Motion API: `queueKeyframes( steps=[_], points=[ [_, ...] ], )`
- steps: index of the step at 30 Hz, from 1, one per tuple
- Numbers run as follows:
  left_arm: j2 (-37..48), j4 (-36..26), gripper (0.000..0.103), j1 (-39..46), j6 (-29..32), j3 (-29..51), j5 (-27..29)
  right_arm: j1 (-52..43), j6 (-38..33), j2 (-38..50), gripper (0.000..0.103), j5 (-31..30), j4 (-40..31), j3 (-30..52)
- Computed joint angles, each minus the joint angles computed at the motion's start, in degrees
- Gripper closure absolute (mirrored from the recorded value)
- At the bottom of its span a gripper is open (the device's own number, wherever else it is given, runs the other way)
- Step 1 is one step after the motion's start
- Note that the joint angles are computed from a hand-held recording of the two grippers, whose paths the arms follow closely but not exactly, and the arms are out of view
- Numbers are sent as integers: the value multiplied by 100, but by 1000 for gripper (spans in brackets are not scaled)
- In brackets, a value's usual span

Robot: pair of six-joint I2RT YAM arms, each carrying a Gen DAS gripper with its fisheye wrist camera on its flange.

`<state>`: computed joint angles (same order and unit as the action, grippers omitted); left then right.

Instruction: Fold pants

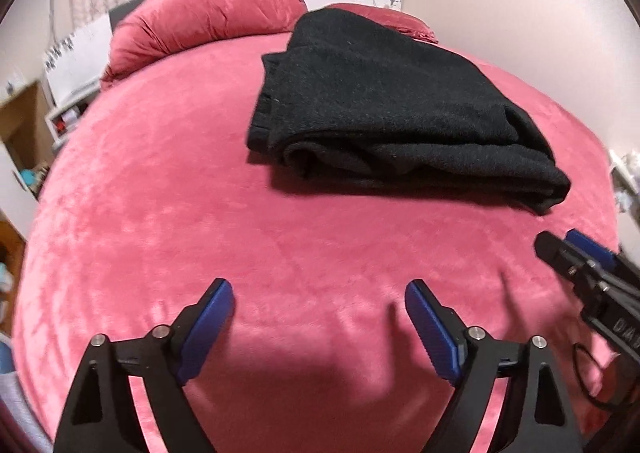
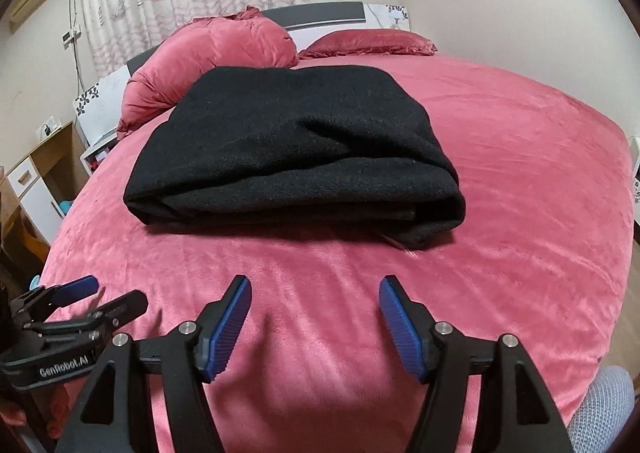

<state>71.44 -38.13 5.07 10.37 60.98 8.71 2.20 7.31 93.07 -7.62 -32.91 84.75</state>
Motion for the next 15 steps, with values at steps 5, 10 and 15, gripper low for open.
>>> queueKeyframes(
  steps=[5,10,15],
  points=[
    [-264,36,2,-80,31,-153,-384,42,-15,-100,35,98,70,-119],
    [-411,114,1,-22,94,-285,-400,89,-136,-234,34,157,244,-245],
    [-428,-6,1,88,57,-247,-241,130,-173,-308,34,186,273,-322]
  ],
)
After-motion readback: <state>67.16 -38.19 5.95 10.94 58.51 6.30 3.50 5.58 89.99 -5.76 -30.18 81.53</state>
